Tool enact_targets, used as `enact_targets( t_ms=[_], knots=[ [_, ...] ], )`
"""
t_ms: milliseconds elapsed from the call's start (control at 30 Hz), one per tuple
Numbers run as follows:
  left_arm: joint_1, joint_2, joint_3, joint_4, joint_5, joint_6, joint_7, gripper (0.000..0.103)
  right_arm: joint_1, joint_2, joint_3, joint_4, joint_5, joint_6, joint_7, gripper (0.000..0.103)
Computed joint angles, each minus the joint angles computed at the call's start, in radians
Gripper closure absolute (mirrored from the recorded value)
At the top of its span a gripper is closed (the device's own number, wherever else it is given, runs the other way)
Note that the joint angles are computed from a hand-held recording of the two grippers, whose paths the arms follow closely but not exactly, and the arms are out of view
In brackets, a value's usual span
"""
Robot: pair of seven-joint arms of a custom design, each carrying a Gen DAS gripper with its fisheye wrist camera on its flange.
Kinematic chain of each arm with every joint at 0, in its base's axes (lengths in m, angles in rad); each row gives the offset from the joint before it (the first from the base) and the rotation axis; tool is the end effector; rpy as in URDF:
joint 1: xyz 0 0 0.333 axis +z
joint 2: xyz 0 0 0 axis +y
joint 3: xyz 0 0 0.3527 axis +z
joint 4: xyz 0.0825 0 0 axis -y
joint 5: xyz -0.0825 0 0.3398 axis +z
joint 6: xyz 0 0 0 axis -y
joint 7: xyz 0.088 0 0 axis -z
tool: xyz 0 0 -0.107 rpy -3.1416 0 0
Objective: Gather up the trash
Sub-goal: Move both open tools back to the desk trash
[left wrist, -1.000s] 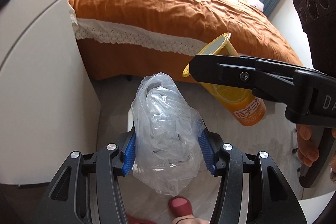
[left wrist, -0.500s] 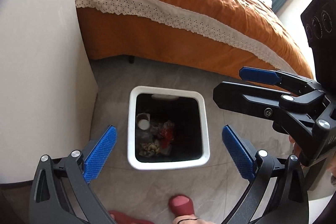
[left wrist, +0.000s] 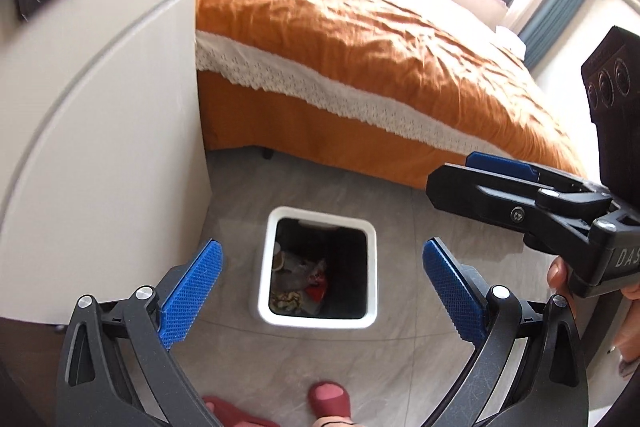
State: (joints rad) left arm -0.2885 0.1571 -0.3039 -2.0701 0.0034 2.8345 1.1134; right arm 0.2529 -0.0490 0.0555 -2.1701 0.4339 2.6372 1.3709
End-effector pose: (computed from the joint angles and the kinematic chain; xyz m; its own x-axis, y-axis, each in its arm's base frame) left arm 0.4934 -0.3207 0.4928 -0.1935 -0.9360 0.2939 -0.8673 0.0231 -0.4973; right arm 0.5043 0.1500 0.5303 0.2435 -0.9332 -0.2643 -0.8686 -0.0885 -0.4875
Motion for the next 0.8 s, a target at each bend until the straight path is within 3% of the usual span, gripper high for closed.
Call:
enact_targets(
  t_ms=[400, 667, 733, 800],
  knots=[
    [-0.01, -0.201, 0.044, 0.015, 0.07, -0.11, -0.089, 0.005, 0.033, -0.078, 0.028, 0.134, -0.045, -0.099, 0.096, 0.005],
    [0.014, -0.33, 0.075, 0.021, 0.114, -0.152, -0.134, 0.005, 0.08, -0.047, 0.06, 0.294, -0.083, -0.124, 0.128, 0.005],
    [-0.004, -0.358, 0.105, 0.015, 0.055, -0.143, -0.084, 0.005, 0.092, -0.027, 0.066, 0.344, -0.093, -0.138, 0.129, 0.005],
    [0.024, -0.385, 0.097, 0.027, 0.1, -0.177, -0.105, 0.005, 0.107, -0.001, 0.075, 0.404, -0.106, -0.152, 0.131, 0.005]
  ],
)
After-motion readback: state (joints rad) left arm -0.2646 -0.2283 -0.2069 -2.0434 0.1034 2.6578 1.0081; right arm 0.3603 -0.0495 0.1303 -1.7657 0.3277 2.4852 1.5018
